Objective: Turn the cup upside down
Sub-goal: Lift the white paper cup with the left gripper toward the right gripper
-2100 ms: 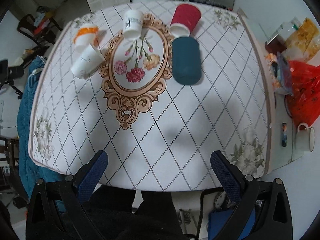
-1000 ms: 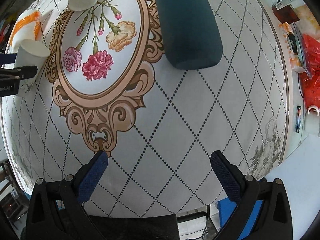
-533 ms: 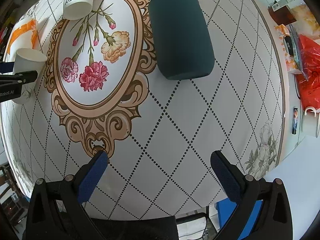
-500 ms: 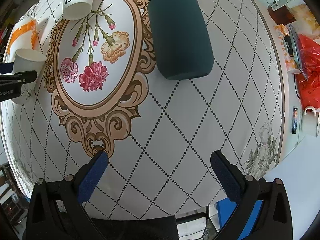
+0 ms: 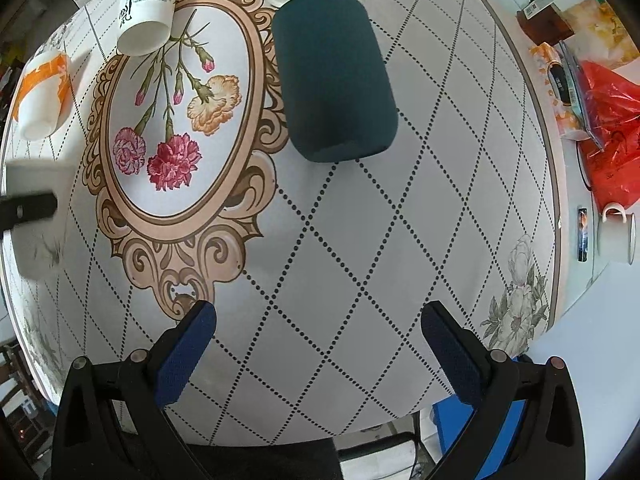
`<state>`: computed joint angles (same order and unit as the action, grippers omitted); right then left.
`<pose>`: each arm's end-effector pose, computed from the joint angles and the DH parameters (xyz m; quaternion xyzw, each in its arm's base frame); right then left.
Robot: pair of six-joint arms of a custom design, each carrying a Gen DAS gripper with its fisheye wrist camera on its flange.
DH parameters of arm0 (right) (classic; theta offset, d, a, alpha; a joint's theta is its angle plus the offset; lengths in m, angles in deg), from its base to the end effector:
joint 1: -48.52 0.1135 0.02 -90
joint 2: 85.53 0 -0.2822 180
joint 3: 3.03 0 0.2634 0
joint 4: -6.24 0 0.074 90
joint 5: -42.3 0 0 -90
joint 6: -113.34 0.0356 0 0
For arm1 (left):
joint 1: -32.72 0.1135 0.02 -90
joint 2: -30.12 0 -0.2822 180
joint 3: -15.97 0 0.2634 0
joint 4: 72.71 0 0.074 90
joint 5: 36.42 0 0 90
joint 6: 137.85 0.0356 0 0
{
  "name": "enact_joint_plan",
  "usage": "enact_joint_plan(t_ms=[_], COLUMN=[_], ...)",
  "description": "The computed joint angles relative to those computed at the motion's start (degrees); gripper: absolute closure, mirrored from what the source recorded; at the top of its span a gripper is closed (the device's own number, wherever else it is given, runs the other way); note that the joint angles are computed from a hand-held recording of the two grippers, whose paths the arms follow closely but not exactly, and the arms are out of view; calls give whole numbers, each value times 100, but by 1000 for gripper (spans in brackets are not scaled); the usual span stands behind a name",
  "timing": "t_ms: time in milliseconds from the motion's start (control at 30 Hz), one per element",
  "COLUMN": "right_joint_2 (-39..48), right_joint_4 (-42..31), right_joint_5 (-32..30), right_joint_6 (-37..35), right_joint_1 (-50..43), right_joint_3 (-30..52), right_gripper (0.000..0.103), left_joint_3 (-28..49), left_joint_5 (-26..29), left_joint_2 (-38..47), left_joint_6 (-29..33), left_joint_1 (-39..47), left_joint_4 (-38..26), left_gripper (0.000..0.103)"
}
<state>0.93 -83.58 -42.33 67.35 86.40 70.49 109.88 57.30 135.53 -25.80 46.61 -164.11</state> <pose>0.1876 0.1417 0.2294 -0.0479 -0.9916 0.1079 0.0533 0.3196 0.0767 0.2263 -0.0670 -0.9909 0.0653 0.0968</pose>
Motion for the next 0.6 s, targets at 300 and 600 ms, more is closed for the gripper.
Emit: enact_joint_plan(t_ms=[300,600], right_joint_2=[-929,-1689], right_joint_4=[-16,-159], right_joint_5=[97,145], right_joint_6=[-434,-946], right_joint_1=[4,-118], right_joint_3=[-895,-1540], right_gripper=[0,0], left_joint_3=[-874,-2507], left_joint_5=[946,1661], left_joint_2=[-608,-1939], left_joint_6=[-996,-2904], left_joint_1=[245,-973], left_joint_4=[-393,266], left_gripper=[42,42])
